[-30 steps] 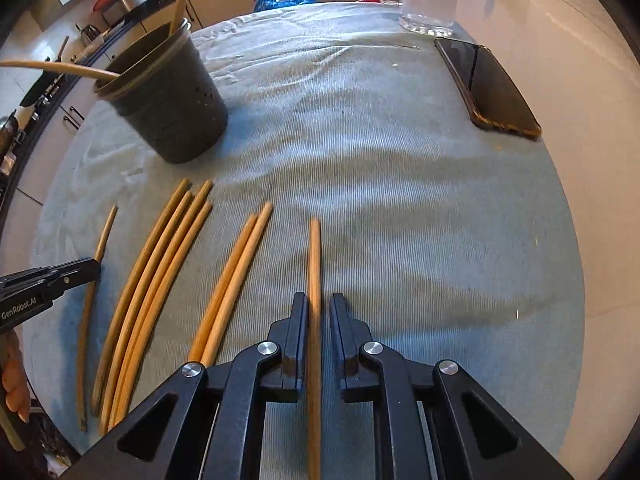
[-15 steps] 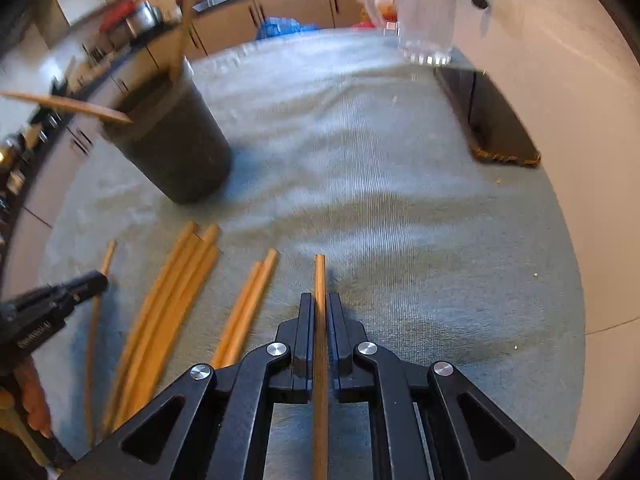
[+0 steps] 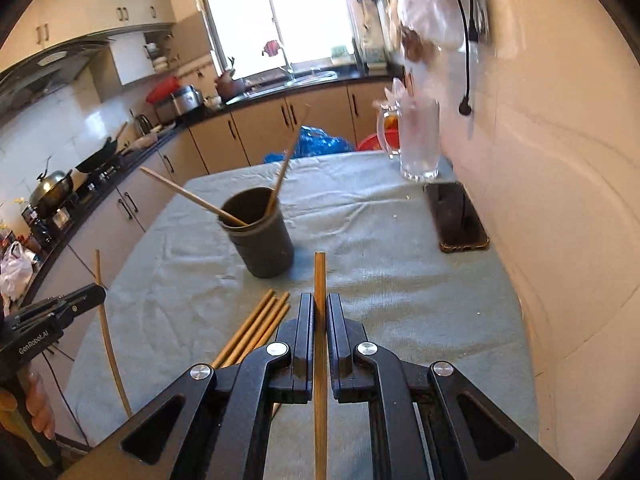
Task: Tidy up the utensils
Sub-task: 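Lift the chopsticks upright with both grippers and carry them above the holder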
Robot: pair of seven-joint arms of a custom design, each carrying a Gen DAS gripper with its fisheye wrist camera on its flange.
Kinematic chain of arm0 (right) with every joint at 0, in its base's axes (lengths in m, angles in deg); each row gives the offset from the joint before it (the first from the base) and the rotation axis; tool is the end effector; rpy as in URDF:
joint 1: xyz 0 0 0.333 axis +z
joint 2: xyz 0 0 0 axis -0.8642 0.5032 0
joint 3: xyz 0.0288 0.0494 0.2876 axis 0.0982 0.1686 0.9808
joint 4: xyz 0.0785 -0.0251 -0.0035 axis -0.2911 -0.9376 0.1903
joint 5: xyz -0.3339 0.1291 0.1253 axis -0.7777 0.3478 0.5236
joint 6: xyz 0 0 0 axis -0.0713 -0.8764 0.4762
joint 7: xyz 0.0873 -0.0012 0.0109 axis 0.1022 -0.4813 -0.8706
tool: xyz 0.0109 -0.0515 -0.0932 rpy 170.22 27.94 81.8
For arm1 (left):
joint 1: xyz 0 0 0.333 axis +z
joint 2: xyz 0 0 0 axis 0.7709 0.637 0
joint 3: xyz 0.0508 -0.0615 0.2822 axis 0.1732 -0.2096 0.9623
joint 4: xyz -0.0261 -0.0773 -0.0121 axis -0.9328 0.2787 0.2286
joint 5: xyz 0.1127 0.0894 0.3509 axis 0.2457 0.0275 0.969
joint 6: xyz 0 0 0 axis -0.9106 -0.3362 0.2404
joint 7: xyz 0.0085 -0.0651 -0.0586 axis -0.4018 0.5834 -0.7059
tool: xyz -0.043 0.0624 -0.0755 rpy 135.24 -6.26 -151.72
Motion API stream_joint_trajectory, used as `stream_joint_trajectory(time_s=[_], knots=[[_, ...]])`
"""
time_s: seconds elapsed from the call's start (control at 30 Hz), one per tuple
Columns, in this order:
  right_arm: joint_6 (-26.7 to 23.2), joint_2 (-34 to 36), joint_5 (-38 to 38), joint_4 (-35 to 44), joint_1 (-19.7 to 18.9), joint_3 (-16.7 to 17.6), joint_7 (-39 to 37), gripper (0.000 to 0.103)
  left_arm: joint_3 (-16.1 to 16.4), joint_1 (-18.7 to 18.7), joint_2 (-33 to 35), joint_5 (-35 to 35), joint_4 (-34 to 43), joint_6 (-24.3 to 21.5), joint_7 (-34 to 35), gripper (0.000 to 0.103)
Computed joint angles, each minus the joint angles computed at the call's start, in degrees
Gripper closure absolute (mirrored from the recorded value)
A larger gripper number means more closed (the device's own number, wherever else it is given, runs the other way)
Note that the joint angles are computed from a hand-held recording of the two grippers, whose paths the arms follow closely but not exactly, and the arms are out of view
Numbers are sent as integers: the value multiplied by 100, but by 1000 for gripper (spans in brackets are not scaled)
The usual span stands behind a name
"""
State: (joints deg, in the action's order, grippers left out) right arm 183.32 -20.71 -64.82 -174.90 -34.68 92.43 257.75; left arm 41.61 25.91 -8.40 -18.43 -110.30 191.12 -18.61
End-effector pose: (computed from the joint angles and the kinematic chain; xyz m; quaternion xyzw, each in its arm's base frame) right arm 0.4139 0.3559 0.5750 -0.5508 0.7202 -0.2555 0.3357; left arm 0.4878 -0.4073 0.6027 -0.5143 0.7494 -0.3787 0.1748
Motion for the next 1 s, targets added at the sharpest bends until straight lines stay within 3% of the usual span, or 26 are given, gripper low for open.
stream_joint_trajectory(time_s=[0.3, 0.53, 0.7, 1.0], knots=[[-228, -350, -462, -126, 112, 327, 303, 96, -158, 110, -987, 763, -1139, 762, -472, 97], [-216, -438, -638, -66, 118, 437, 360, 96, -329, 284, -1279, 691, -1348, 1095, -479, 97], [-185, -409, -812, 14, 79, 451, 464, 96, -315, 257, -1052, 200, -1012, 1105, -76, 97], [-203, -132, -984, 513, 21, 301, 160, 96, -188, 56, -125, 256, 363, 709, 109, 97]])
